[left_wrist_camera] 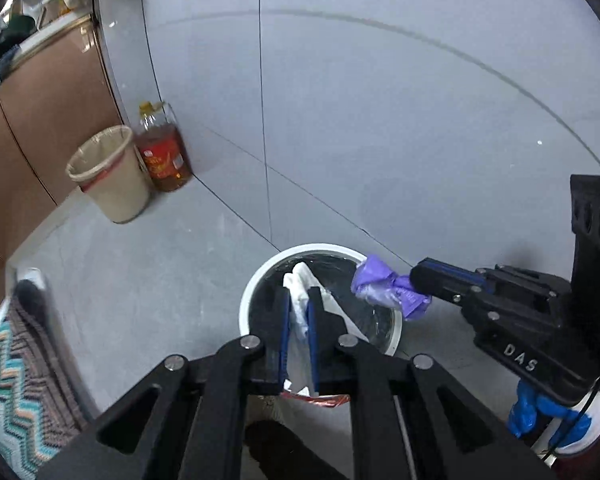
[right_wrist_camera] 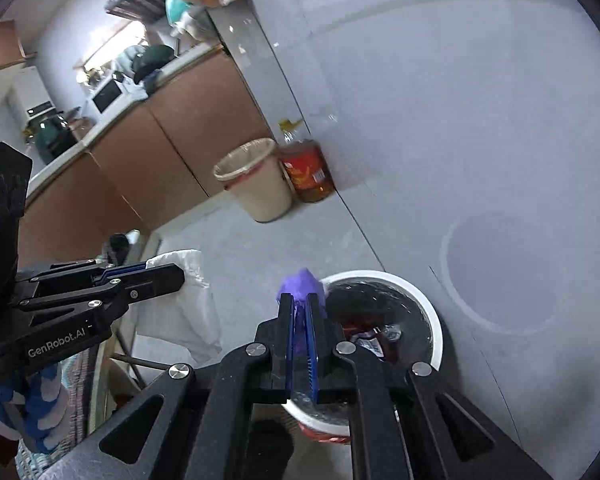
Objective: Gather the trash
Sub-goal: 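Carry the tissue and purple wrapper over the white bin and release both, then move both open tools back over the cloth to the clear plastic bags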
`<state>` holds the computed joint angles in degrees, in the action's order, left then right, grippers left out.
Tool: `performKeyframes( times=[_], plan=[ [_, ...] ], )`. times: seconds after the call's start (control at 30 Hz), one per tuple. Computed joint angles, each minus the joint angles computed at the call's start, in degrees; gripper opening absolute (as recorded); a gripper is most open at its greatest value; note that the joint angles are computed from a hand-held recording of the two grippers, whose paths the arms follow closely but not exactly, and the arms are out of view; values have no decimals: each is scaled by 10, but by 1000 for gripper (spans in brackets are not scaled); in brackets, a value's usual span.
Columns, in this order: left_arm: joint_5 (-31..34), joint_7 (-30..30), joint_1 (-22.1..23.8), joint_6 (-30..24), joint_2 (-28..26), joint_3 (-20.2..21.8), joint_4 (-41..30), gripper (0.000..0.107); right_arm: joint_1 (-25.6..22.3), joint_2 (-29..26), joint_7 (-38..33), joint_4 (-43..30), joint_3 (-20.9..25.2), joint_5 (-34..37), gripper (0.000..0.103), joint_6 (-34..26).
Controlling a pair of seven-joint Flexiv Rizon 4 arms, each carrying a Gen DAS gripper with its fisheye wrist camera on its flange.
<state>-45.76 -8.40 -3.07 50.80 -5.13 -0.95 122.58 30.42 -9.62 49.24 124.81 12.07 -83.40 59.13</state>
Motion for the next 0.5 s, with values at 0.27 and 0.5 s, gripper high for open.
performKeyframes(
  times=[0.27, 0.5],
  plan=[
    [-2, -29, 9, -8, -38, -12, -24, 43, 0, -17, -8, 12, -5, 32, 35, -6],
    [-42, -5, 14, -10, -3, -4, -7, 43, 19, 9, -26, 17, 12, 74, 44, -50]
  ],
)
